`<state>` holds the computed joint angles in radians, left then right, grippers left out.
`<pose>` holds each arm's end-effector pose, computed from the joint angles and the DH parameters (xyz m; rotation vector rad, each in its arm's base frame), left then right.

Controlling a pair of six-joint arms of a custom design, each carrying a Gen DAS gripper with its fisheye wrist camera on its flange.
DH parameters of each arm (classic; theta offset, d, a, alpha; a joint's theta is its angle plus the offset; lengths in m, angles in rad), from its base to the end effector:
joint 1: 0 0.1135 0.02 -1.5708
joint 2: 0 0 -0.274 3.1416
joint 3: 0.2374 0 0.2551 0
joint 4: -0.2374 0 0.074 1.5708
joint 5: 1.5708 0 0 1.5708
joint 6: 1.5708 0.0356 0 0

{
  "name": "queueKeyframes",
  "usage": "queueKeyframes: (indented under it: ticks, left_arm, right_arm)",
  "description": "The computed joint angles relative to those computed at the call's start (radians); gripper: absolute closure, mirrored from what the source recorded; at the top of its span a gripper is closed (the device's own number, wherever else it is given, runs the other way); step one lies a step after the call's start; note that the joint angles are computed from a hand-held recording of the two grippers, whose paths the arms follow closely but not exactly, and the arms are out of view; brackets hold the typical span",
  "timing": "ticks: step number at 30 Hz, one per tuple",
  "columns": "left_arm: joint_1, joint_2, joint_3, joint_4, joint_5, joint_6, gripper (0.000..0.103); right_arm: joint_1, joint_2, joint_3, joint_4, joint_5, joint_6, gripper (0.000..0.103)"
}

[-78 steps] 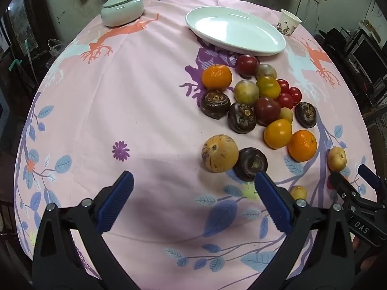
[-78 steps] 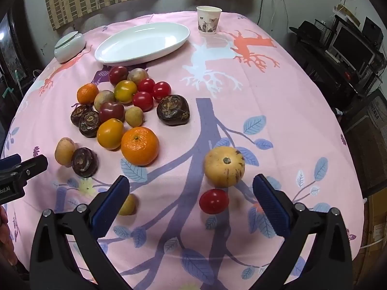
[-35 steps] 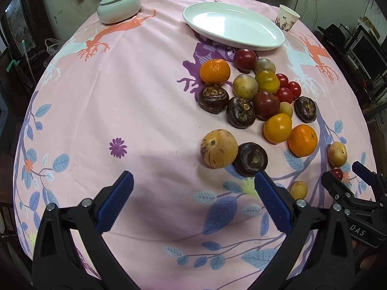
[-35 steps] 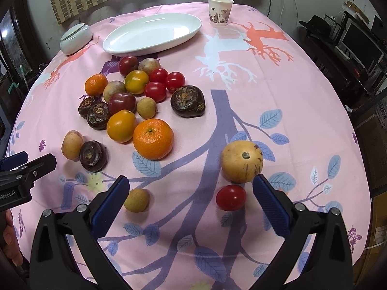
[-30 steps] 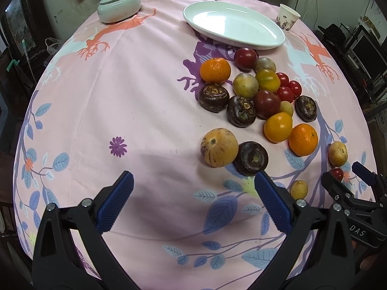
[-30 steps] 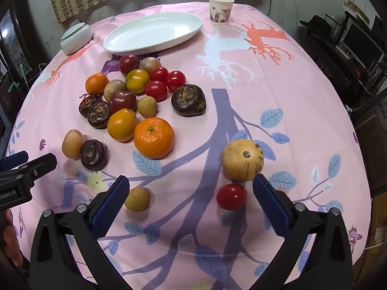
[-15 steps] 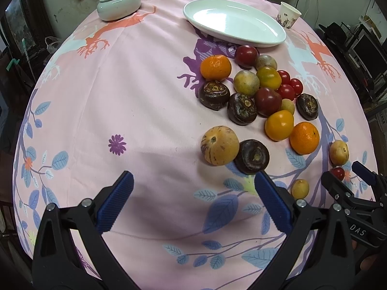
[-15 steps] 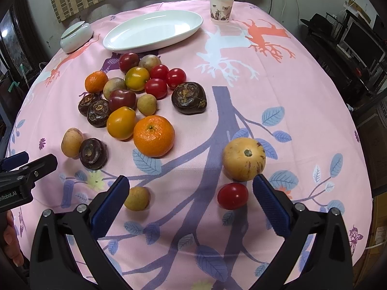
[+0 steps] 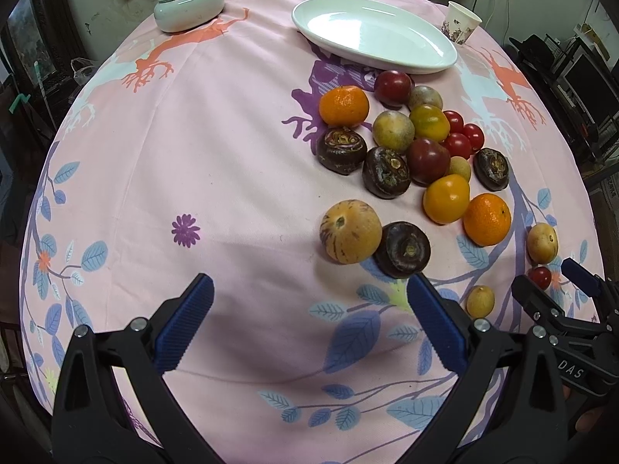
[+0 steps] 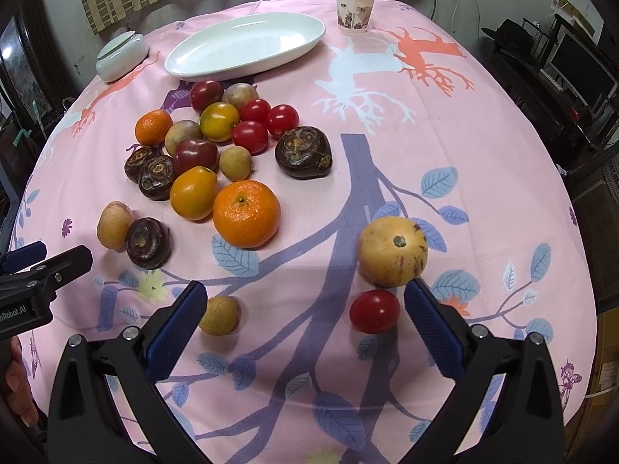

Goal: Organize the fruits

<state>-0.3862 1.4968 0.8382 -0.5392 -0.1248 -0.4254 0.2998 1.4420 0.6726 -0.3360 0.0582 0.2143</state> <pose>0.2540 -0.0985 0.1806 -0.0863 2.7489 -0.0470 0.2431 0.0730 0.1579 -0.0959 2.6741 0.0859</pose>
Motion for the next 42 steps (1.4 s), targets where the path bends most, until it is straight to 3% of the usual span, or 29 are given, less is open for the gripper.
queueKeyframes:
  ticks: [19, 33, 37, 39, 40, 42]
  left_arm:
    - [0.009, 0.015, -0.001, 0.007, 0.02, -0.003, 0.002]
    - [0.065, 0.149, 0.038, 0.118, 0.033, 0.258, 0.003]
    - [0.063, 0.189, 0.054, 0.159, 0.08, 0.329, 0.022]
    - [0.073, 0.222, 0.085, 0.154, 0.148, 0.365, 0.049]
    - [0.07, 0.236, 0.095, 0.153, 0.172, 0.376, 0.057]
    - [0.042, 0.249, 0.09, 0.187, 0.147, 0.388, 0.06]
  right_arm:
    - [-0.005, 0.007, -0.011, 0.012, -0.003, 0.007, 0.001]
    - [-0.106, 0.022, -0.032, 0.032, -0.074, 0.003, 0.001]
    - [-0.131, 0.009, -0.026, 0.015, -0.08, -0.023, 0.001]
    - [-0.138, -0.002, -0.028, 0.007, -0.069, -0.044, 0.001]
    - [-0.135, -0.01, -0.031, 0.002, -0.053, -0.056, 0.001]
    - [-0.126, -0.018, -0.033, -0.003, -0.031, -0.082, 0.001]
